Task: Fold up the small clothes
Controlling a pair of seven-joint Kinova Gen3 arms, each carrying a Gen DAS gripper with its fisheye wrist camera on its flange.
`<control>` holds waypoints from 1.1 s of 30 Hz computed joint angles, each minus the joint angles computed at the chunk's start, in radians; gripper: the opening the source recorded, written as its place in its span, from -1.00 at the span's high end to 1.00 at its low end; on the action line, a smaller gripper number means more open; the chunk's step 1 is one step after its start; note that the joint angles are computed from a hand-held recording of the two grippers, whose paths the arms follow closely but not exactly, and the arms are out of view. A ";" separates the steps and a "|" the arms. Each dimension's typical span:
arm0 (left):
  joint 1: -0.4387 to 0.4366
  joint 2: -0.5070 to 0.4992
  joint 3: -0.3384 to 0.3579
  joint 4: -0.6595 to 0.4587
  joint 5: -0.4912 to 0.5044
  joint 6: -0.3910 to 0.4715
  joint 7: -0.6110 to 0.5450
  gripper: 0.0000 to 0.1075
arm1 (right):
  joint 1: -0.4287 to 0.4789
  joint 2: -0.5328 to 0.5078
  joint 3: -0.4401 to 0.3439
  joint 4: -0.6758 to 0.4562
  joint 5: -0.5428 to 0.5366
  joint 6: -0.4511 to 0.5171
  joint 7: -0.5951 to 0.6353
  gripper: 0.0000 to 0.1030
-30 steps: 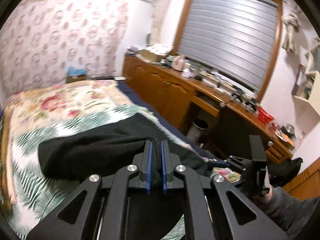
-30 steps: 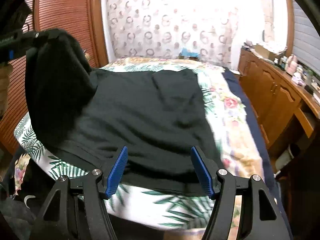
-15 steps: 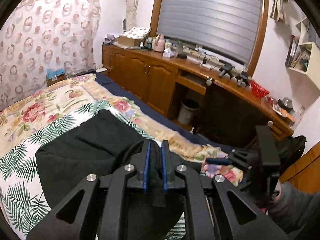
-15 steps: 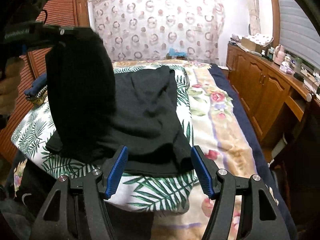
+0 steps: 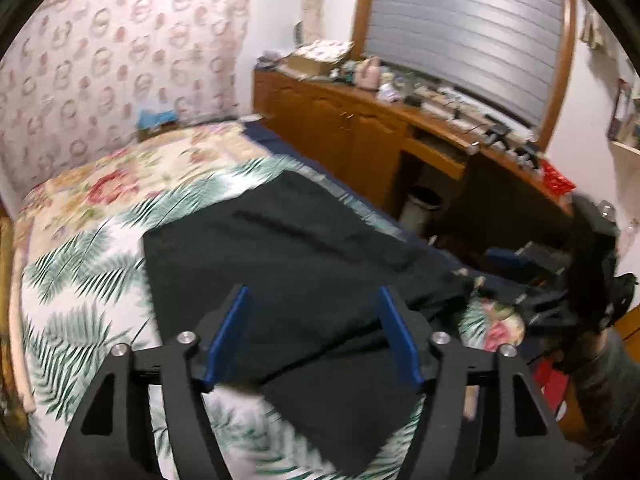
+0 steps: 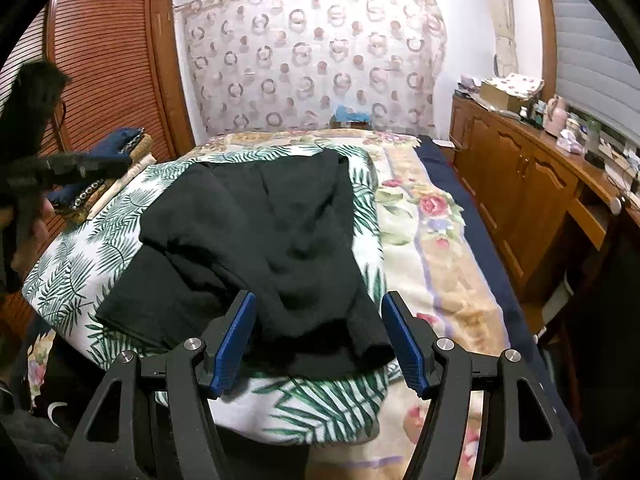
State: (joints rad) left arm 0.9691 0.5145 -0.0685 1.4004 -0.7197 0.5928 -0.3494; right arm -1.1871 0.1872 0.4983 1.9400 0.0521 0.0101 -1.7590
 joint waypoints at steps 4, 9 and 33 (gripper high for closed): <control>-0.005 -0.026 -0.021 0.111 0.001 -0.012 0.073 -0.35 | 0.044 0.014 -0.064 -0.037 0.013 0.010 0.012 -0.31; -0.022 -0.040 -0.026 0.203 -0.017 -0.003 0.178 -0.35 | 0.194 0.054 -0.251 -0.122 0.067 0.063 0.017 -0.31; 0.030 -0.158 0.061 0.397 -0.355 0.230 0.655 -0.35 | 0.460 0.440 -0.710 -0.846 -0.027 0.536 0.376 -0.19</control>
State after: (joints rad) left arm 0.9987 0.3565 -0.0071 1.7971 -1.0745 0.8223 0.3060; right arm -0.7275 0.6273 -0.2113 1.0940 0.0253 0.5458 -1.3831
